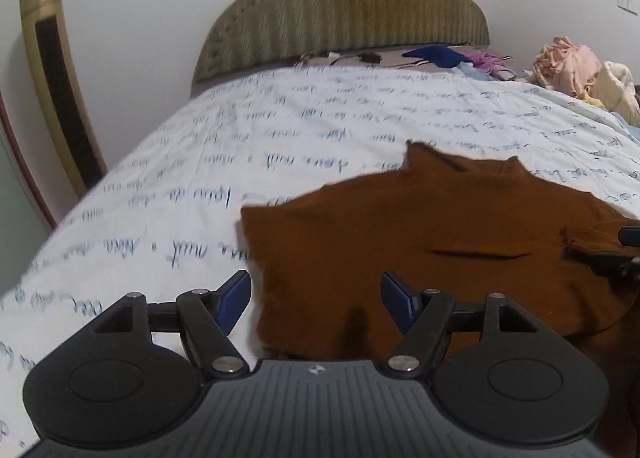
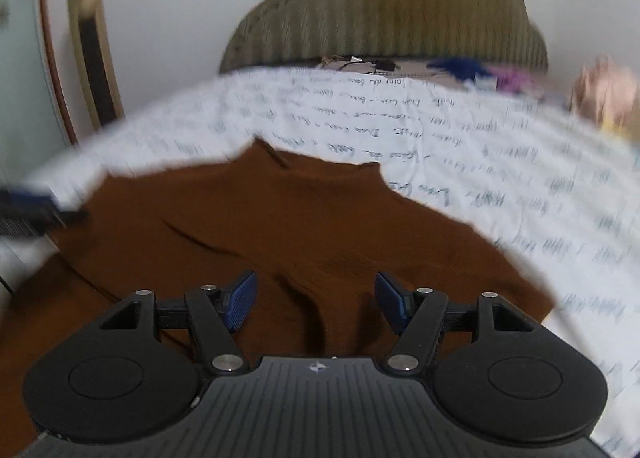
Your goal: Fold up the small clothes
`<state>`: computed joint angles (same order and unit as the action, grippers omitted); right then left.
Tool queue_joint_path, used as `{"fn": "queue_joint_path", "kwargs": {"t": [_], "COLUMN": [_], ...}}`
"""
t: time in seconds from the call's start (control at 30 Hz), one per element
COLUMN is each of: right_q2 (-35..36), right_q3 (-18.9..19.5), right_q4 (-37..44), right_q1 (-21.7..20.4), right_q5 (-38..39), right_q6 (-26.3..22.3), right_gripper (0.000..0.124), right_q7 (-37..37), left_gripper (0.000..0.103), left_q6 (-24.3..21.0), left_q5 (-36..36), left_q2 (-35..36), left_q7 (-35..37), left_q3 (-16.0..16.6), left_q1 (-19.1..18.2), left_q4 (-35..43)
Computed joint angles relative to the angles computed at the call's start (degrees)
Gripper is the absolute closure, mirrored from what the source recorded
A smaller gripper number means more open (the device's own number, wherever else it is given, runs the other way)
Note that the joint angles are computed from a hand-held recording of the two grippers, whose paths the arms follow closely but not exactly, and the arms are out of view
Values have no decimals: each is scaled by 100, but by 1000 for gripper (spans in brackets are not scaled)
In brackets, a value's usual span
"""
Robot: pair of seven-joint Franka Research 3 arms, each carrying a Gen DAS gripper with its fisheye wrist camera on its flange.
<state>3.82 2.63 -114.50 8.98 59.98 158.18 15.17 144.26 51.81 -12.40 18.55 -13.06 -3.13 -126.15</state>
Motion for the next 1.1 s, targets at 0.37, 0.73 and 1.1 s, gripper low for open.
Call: {"fn": "queue_joint_path", "kwargs": {"t": [0.37, 0.73, 1.1], "right_q2": [537, 304, 583], "right_q3": [-32, 12, -338], "right_q4": [532, 416, 346], "right_q1": [-294, -1018, -1438], "right_q5": [-675, 2364, 2779], "right_q6": [-227, -1156, -1920], "right_gripper": [114, 116, 101], "right_q7": [1303, -15, 2233], "left_gripper": [32, 31, 29], "left_q6": [309, 83, -115], "left_q5": [69, 354, 140], "left_q2": [145, 164, 230], "left_q7": [-123, -490, -281], "left_q3": [61, -24, 55], "left_q1": [49, 79, -89], "left_q4": [-113, -59, 18]}}
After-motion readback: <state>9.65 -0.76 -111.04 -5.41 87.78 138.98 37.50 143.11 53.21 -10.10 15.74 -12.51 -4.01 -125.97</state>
